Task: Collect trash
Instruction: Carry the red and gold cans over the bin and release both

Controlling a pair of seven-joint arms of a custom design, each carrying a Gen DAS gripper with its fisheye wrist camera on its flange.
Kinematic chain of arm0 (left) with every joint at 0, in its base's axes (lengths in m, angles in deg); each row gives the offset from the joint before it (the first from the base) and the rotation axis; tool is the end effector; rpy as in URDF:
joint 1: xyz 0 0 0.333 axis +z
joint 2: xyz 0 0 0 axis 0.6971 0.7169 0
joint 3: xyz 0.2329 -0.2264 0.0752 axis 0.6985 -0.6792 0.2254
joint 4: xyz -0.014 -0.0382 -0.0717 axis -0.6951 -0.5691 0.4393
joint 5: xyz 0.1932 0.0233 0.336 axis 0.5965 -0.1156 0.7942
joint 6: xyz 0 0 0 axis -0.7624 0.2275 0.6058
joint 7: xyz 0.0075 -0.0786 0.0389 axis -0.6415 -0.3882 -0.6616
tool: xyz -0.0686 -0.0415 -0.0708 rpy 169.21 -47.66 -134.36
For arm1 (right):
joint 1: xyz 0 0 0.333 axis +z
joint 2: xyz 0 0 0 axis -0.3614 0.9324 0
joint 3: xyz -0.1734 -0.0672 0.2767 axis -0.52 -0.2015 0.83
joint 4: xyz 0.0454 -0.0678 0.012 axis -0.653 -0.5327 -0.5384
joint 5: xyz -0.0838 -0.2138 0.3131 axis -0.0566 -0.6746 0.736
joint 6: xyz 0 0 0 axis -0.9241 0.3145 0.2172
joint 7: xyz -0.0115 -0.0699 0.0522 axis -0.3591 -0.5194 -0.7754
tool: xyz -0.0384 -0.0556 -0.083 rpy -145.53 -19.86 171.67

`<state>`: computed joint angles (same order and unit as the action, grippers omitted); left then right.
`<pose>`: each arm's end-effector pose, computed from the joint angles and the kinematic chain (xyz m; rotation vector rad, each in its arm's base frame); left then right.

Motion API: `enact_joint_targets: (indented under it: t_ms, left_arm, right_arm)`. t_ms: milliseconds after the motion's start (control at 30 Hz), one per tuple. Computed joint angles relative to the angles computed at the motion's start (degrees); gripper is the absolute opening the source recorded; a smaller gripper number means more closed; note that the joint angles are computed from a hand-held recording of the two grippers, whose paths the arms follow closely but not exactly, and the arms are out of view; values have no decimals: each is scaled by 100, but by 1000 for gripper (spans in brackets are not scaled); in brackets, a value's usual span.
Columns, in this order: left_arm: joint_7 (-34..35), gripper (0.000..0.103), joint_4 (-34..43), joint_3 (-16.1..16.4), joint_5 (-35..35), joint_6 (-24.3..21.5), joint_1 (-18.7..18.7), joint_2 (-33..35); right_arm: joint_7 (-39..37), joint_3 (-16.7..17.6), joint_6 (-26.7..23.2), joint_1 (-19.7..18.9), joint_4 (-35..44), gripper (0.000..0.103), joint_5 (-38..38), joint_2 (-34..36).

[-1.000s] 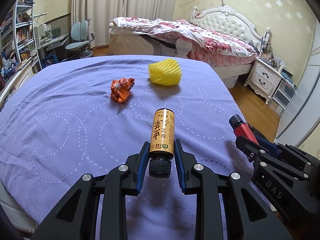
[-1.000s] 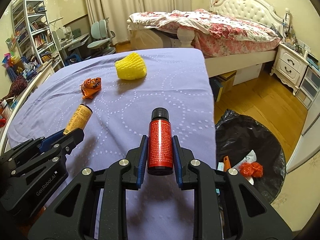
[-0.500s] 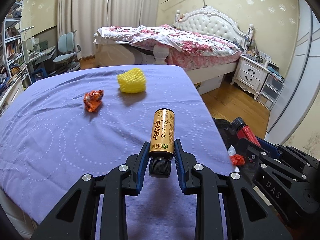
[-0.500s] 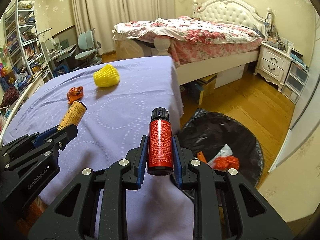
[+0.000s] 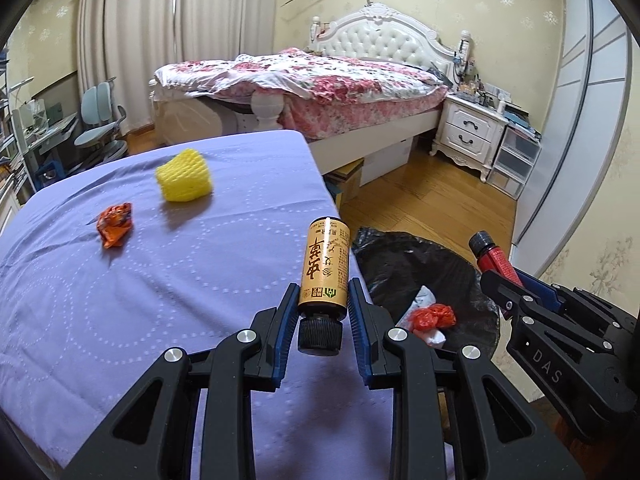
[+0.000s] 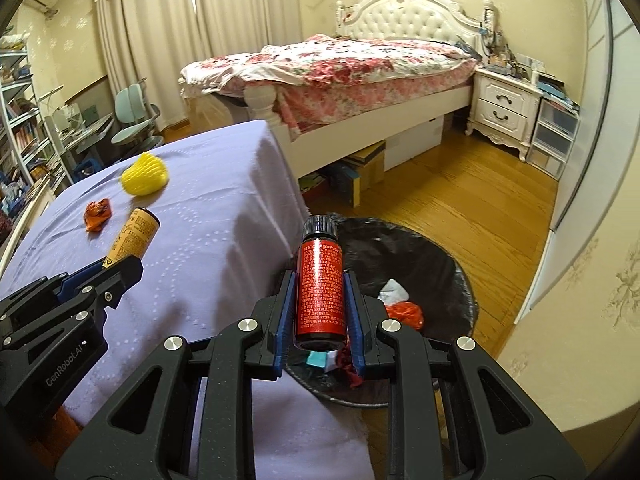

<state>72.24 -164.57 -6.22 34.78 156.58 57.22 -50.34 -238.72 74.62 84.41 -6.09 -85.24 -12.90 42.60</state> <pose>0.6293 -0.1629 0.3555 -1.4048 2.1391 -0.9999 0.5307 0.1947 0.3679 -1.4525 1.9669 -0.7643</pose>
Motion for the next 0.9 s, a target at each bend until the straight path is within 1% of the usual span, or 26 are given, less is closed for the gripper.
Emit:
enact_joint_targets:
  t_ms: [233,600,767,900]
  left_arm:
    - [-16,28,266,478,-10,-98,-662,116]
    - [-103,28,769,1427,-53,-338,-1780,339]
    - [-200,28,935,1792,-38,-422,-2187,413]
    - [-273,28,1069,1981,5,-538,-2390,485]
  right_arm:
    - [237,-84,-31,-132,-91,23,-98,-19]
    - [343,-172,47,-341,-136,23,-100,59]
    - [385,-220,133,-411,-151,23,-96,99]
    - [351,-247,147,-428,-90,23,-43,167]
